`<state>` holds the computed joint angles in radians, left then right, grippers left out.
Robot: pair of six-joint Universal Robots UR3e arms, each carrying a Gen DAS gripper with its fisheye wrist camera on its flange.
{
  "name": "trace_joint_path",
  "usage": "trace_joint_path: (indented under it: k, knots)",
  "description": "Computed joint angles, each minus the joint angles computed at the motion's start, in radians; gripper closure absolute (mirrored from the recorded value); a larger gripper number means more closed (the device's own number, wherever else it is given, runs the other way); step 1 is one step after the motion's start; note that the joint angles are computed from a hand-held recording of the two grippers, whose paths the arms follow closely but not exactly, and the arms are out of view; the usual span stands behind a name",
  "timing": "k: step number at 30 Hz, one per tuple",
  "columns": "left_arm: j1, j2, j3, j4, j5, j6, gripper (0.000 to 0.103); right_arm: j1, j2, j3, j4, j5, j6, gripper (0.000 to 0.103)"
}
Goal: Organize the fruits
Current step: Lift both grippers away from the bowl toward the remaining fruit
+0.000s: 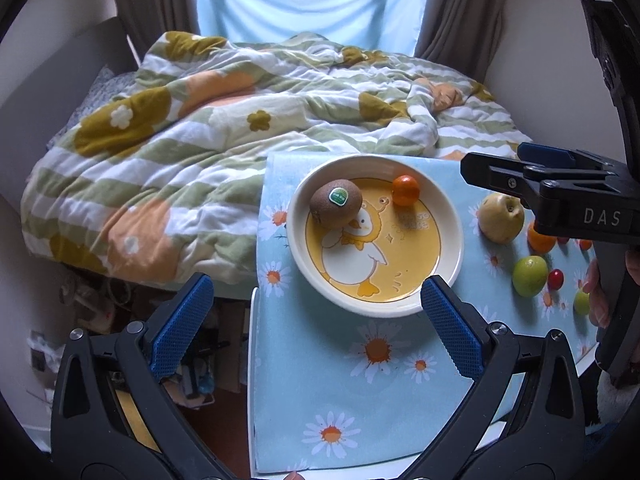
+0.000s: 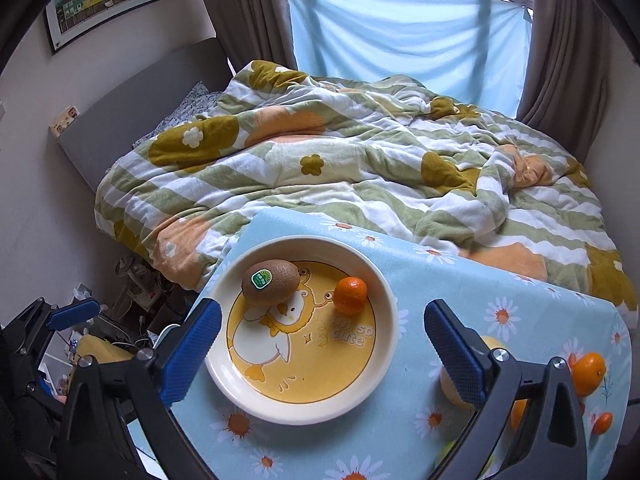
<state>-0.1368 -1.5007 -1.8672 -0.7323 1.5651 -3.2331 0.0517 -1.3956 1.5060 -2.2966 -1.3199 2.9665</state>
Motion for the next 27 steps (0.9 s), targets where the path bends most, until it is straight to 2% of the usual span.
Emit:
trace_joint_path:
  k: [8,14,16,19,27]
  knots:
    - [-0.095,-0.011,0.093,-0.041,0.017,0.022,0.0,-0.118,-0.277,0.165,0.114,0.014,0.006,0.002]
    - [-0.228,-0.076,0.185,-0.041,0.078,-0.051,0.0,-0.343,-0.512,0.268,0.268,0.088,-0.103,0.002]
    - [-0.282,-0.114,0.227,-0.044,0.109,-0.086,0.0,-0.444,-0.597,0.31,0.321,0.116,-0.17,0.002]
    - [-0.367,-0.188,0.316,-0.063,0.156,-0.15,0.0,-0.635,-0.716,0.363,0.432,0.194,-0.33,0.002]
    - [-0.553,-0.457,0.598,-0.128,0.245,-0.29,0.0,-1.142,-0.872,0.387,0.836,0.347,-0.846,0.002]
